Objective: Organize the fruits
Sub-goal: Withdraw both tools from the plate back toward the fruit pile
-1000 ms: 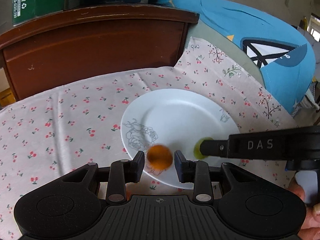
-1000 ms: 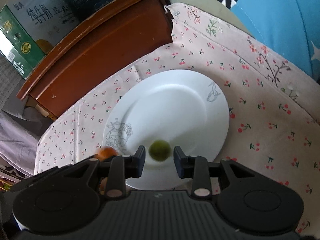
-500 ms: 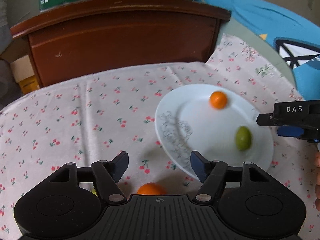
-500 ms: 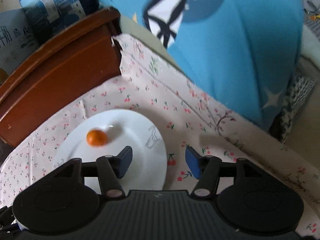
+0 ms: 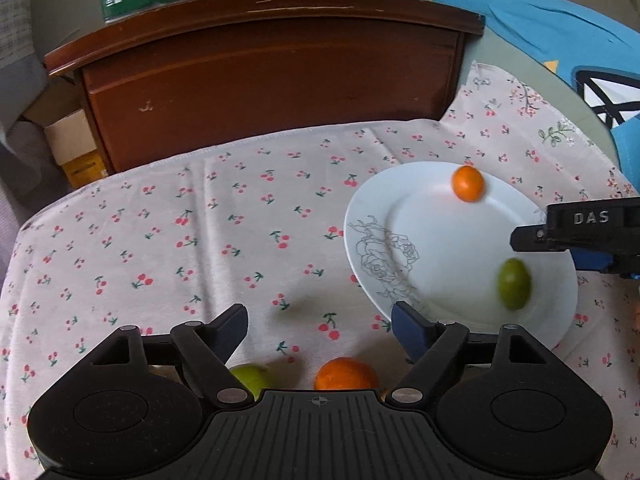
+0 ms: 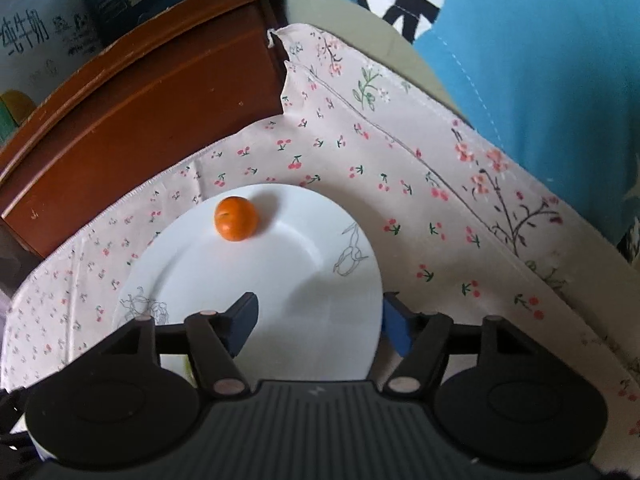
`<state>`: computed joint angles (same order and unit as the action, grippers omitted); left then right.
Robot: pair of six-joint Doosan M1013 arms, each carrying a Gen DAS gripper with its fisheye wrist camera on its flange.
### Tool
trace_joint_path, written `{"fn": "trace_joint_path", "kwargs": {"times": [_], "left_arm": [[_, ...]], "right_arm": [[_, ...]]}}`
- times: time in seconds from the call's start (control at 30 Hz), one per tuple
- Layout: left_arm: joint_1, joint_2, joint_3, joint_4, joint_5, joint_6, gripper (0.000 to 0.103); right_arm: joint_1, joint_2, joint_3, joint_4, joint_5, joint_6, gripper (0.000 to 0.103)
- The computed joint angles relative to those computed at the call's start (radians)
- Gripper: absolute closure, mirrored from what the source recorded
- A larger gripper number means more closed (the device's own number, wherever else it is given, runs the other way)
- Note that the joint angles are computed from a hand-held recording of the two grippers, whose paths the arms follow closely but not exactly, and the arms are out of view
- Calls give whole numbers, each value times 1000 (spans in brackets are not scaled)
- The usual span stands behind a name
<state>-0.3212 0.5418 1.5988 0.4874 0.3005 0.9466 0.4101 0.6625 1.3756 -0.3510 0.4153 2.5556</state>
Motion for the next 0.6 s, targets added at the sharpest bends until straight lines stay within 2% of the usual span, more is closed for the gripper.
{"fn": "trace_joint_path", "kwargs": {"times": [0.3,0.53,0.6], "left_arm": [[-5,-11,7,126,48,-133,23],[4,-48,32,66,62,-68,22],[4,-65,42,66,69,-57,19]], "right_arm": [[-3,-1,4,108,-23,-119,35],[0,2,0,187,-25,-192,35],[-1,-1,5,222,-27,-220,35]]}}
